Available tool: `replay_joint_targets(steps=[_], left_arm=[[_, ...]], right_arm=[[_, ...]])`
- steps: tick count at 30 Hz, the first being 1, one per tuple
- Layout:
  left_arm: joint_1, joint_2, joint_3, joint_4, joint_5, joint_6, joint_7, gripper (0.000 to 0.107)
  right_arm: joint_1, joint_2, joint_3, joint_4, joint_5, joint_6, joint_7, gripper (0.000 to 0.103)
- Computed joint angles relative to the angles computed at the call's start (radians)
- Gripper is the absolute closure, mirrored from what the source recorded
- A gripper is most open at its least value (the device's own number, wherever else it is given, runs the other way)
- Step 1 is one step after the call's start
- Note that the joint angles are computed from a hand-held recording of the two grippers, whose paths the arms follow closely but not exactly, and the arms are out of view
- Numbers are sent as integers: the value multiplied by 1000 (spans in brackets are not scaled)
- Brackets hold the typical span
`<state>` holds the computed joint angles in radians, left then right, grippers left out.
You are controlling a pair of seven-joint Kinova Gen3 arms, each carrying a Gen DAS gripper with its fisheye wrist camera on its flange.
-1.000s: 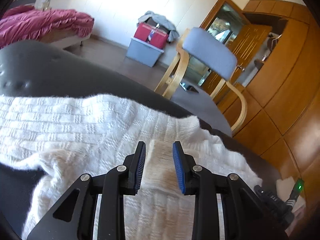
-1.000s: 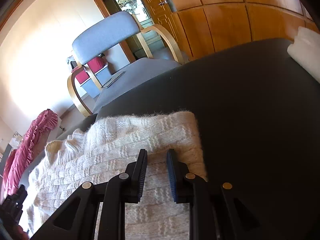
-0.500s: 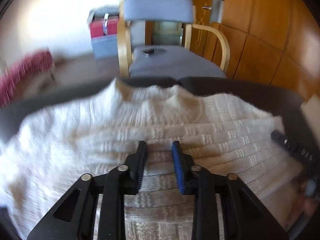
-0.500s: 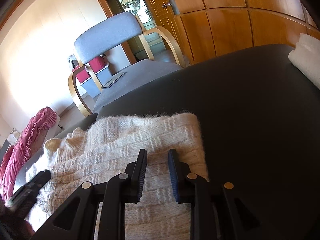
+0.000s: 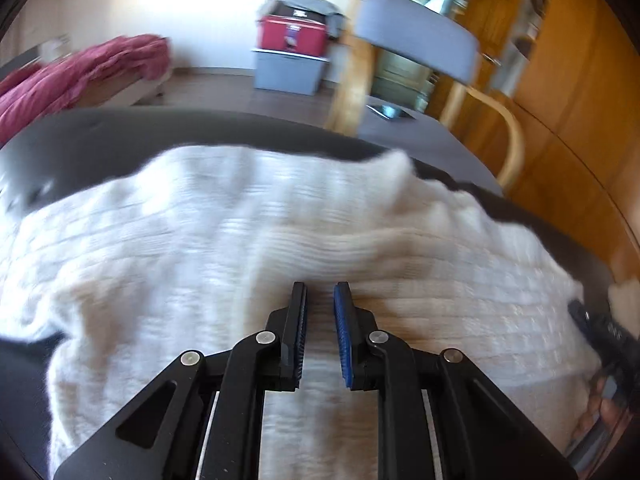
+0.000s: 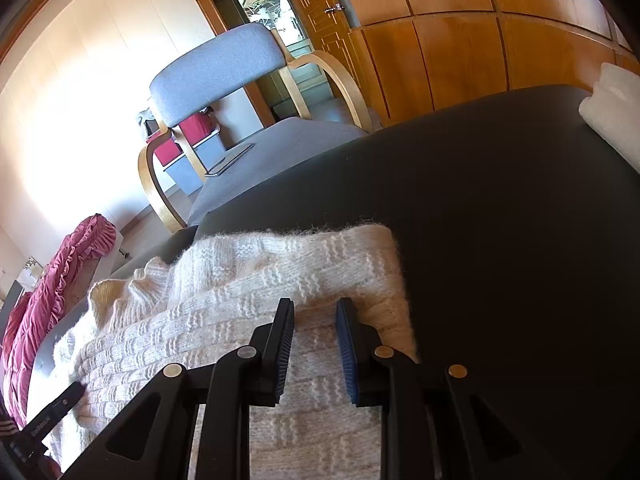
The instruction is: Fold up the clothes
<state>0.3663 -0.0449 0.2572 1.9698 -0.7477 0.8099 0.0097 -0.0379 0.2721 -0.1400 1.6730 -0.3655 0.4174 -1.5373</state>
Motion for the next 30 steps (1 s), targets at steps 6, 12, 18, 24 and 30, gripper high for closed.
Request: replay_joint_targets(steps=[6,12,18,24,30], left_arm=[[-179,-45,187,44,-79,-8,200,90],[-124,99,262,-124,-175,103,13,90],[60,191,55,-185,-109,191,-56,87],[272,112,-218,-83,-109,89,73,87],[310,40,-211,10,-266,-51,197,87]], right_arm=[[156,12,-203,-7,162,-6,-130,82],[209,21,-280,-11,247,-10,-204,82],[233,24,-312,-11,276,-10,-229,82],[186,17,-250,-16,229,4,-192,82],[441,19,-499,53,36,-127,-7,81]])
